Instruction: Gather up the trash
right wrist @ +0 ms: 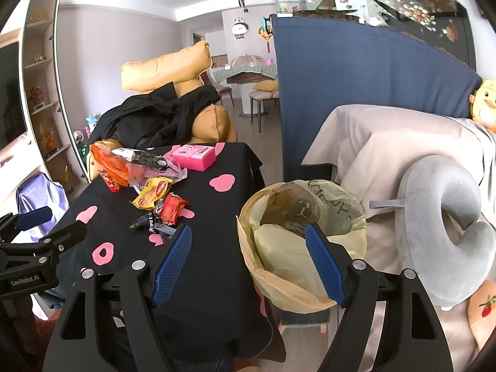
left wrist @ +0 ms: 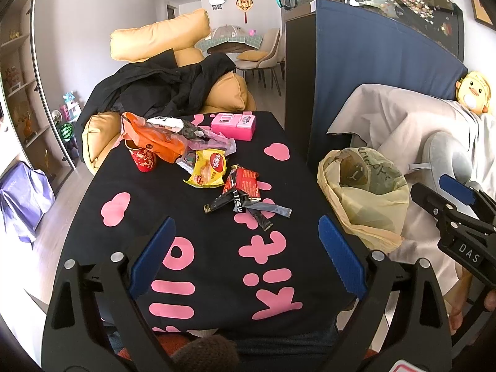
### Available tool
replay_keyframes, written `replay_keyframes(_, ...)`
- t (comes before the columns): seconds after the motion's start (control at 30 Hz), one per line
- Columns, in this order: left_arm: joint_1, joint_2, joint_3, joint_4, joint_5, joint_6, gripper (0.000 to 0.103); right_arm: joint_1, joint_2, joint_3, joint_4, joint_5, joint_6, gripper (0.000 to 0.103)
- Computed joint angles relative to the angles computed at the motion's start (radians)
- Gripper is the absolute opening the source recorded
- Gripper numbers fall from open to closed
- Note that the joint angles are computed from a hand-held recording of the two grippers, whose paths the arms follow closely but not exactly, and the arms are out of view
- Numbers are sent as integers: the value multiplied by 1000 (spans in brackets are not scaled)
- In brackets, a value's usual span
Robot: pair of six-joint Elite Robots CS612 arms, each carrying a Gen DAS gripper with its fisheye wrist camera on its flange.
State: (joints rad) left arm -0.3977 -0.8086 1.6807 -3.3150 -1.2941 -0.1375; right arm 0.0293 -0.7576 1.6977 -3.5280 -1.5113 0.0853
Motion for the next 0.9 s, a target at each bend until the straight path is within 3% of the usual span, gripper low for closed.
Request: replay_keyframes(0.9,1,-1,-1,4,-3,-2,89,1,-3,4,-4,-4,2,72)
